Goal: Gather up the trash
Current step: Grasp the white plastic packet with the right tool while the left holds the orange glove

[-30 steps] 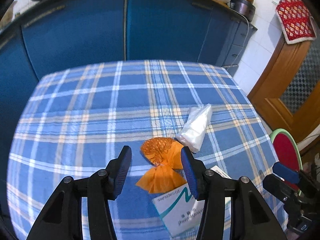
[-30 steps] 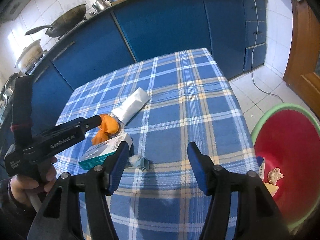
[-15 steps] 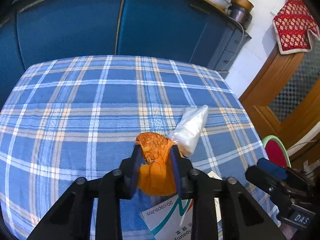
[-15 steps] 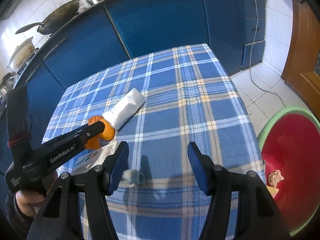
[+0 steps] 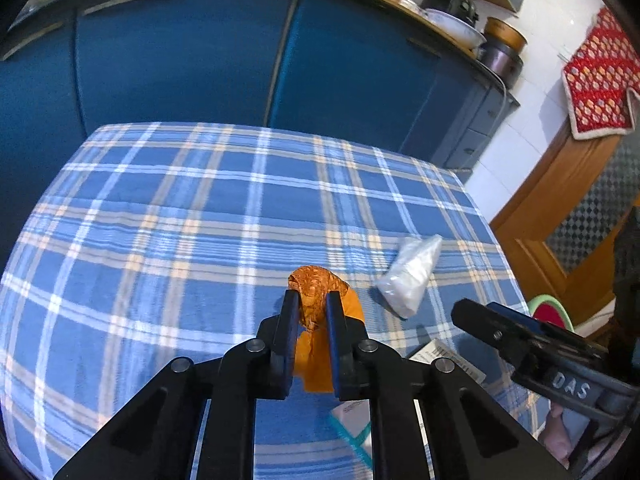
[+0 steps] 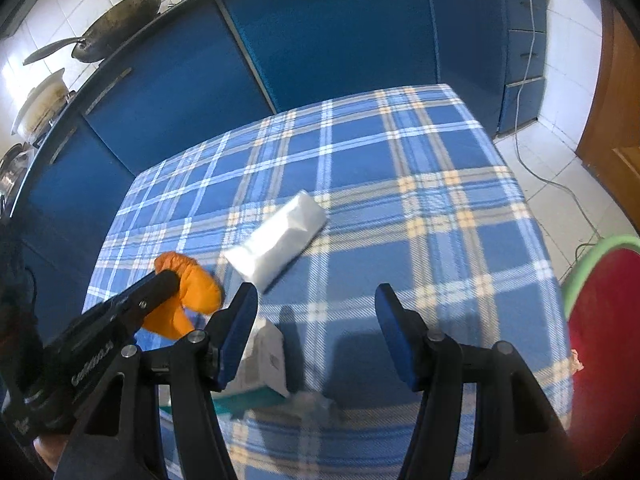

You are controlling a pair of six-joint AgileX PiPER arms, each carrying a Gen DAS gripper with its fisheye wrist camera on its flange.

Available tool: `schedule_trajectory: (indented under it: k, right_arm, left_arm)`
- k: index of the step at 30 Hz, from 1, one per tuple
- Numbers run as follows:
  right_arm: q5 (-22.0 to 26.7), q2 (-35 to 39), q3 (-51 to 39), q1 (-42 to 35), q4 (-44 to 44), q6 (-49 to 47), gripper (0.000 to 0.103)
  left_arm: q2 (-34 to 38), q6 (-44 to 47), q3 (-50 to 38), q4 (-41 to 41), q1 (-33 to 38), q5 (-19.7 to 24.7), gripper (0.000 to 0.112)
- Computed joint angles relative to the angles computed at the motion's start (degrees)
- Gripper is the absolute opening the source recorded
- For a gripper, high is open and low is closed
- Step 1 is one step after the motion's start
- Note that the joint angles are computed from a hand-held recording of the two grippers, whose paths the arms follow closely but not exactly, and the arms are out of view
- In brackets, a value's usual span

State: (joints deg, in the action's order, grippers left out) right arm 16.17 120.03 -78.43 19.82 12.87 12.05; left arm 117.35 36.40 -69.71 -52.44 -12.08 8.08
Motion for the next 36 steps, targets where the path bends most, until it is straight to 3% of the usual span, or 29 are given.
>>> schedule_trajectory:
  k: [14, 17, 18, 19, 23, 27, 36]
  right_arm:
    - [16.3, 13.5, -24.5, 0.5, -2.4, 4.6, 0.063]
    - [17.1, 14.8, -26.7, 0.9, -3.4, 5.4, 0.062]
    - [17.2, 15.0, -26.9, 0.9, -3.0, 4.8, 0.059]
    - [17.0, 15.0, -26.8, 0.9, -1.9, 3.7, 0.049]
    - [15.2, 13.8, -25.0, 1.5, -1.5, 1.9, 0.038]
    - [13.4, 11.7, -21.7, 1.2, 1.8, -2.0, 0.033]
    - [4.4, 2.5, -7.2, 0.4, 7.7, -7.5, 0.031]
  left_arm:
    - [-2.1, 4.5, 3.0, -4.8, 2.1, -0.8, 0.013]
    - [-2.2, 7.1, 3.5, -7.5, 2.4, -0.8, 0.013]
    - [-2.4, 8.6, 3.8, -9.1, 2.5, -0.8, 0.013]
    - [-2.6, 10.2, 4.2, -10.7, 2.6, -0.9, 0.013]
    - [-3.8, 14.9, 5.3, -15.6, 2.8, -0.9, 0.013]
    - [-5.6, 21.1, 6.9, -21.7, 2.5, -1.3, 0.013]
    - [-9.3, 29.5, 9.9, -29.8, 0.3, -1.9, 0.013]
